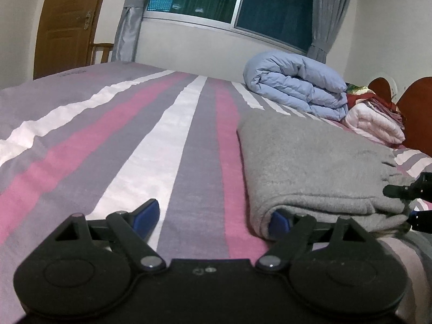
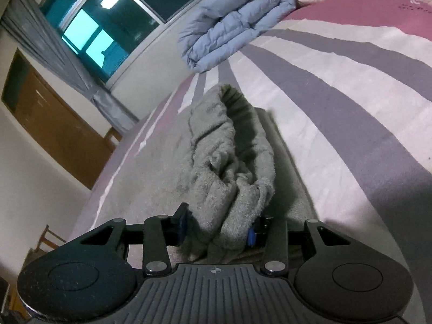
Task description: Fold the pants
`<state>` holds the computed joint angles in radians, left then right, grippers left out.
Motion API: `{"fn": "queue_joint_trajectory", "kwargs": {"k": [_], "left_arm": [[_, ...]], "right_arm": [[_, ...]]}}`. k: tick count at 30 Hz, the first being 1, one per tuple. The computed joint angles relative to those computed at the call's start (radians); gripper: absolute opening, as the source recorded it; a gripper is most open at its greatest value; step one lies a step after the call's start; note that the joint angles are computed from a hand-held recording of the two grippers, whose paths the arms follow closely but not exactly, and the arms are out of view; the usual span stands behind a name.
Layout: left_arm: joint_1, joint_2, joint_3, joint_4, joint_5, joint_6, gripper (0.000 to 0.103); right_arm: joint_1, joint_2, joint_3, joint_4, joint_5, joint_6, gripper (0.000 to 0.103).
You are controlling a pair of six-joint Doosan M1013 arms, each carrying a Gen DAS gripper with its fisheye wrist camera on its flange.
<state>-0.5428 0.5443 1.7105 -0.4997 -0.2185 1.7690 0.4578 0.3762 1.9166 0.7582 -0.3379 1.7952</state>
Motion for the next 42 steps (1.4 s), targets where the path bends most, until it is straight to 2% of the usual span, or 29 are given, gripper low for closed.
{"fn": "queue_joint_trajectory", "kwargs": {"k": [7, 9, 10, 12, 13, 14, 15, 17, 18, 20, 22, 28, 34, 35, 36, 37, 40, 41, 42], "left_arm": [[-0.005, 0.001, -0.001, -0.054, -0.003, 0.053, 0.080], [-0.006, 0.001, -0.001, -0.075, -0.004, 0.075, 0.081], [-0.006, 0.001, -0.002, -0.086, -0.004, 0.084, 0.081], [-0.004, 0.001, -0.002, -0.088, -0.001, 0.079, 0.081], [-0.004, 0.001, -0.002, -0.082, -0.001, 0.073, 0.081], [-0.004, 0.001, -0.001, -0.076, -0.003, 0.066, 0.082], [-0.004, 0.001, -0.002, -0.076, -0.001, 0.071, 0.082], [-0.008, 0.002, -0.006, -0.118, 0.001, 0.131, 0.085], [-0.010, 0.002, -0.005, -0.122, -0.004, 0.142, 0.086], [-0.010, 0.002, -0.005, -0.134, -0.004, 0.150, 0.085], [-0.009, 0.002, -0.004, -0.115, -0.001, 0.124, 0.085], [-0.009, 0.001, -0.004, -0.127, 0.000, 0.136, 0.085], [-0.006, -0.005, 0.001, -0.131, 0.019, 0.152, 0.086], [-0.001, -0.012, 0.008, -0.061, 0.035, 0.089, 0.085], [0.007, -0.022, 0.017, 0.057, 0.054, -0.027, 0.084], [0.014, -0.035, 0.030, 0.184, 0.066, -0.158, 0.084], [0.035, -0.076, 0.085, 0.499, -0.010, -0.549, 0.085], [0.045, -0.084, 0.099, 0.554, -0.047, -0.626, 0.087], [0.054, -0.091, 0.109, 0.563, -0.072, -0.651, 0.089]], "right_arm": [[-0.007, -0.006, -0.001, -0.009, 0.012, 0.005, 0.041], [-0.006, -0.007, -0.007, 0.023, 0.017, -0.045, 0.041], [0.002, -0.012, 0.001, -0.023, -0.027, -0.031, 0.041], [0.032, -0.029, 0.036, -0.205, -0.208, 0.041, 0.041], [0.042, -0.034, 0.049, -0.237, -0.273, 0.047, 0.041], [0.048, -0.037, 0.054, -0.216, -0.285, 0.030, 0.041], [0.048, -0.036, 0.048, -0.143, -0.246, -0.020, 0.041], [0.013, -0.016, 0.006, 0.052, -0.037, -0.097, 0.041], [-0.005, -0.001, -0.005, 0.072, 0.028, -0.057, 0.040], [-0.011, -0.009, -0.002, 0.023, 0.021, -0.027, 0.041], [-0.003, -0.009, -0.008, 0.098, 0.028, -0.132, 0.041], [-0.013, -0.012, 0.001, 0.005, 0.031, -0.013, 0.043], [-0.015, -0.022, 0.004, 0.003, 0.038, -0.004, 0.049], [-0.012, -0.028, 0.009, 0.022, 0.033, -0.024, 0.054], [-0.005, -0.041, 0.019, 0.076, 0.018, -0.076, 0.060], [0.000, -0.050, 0.028, 0.110, 0.004, -0.114, 0.062], [0.014, -0.076, 0.047, 0.235, -0.045, -0.253, 0.070], [0.024, -0.084, 0.053, 0.303, -0.079, -0.313, 0.072], [0.032, -0.092, 0.061, 0.360, -0.120, -0.351, 0.072]]}}
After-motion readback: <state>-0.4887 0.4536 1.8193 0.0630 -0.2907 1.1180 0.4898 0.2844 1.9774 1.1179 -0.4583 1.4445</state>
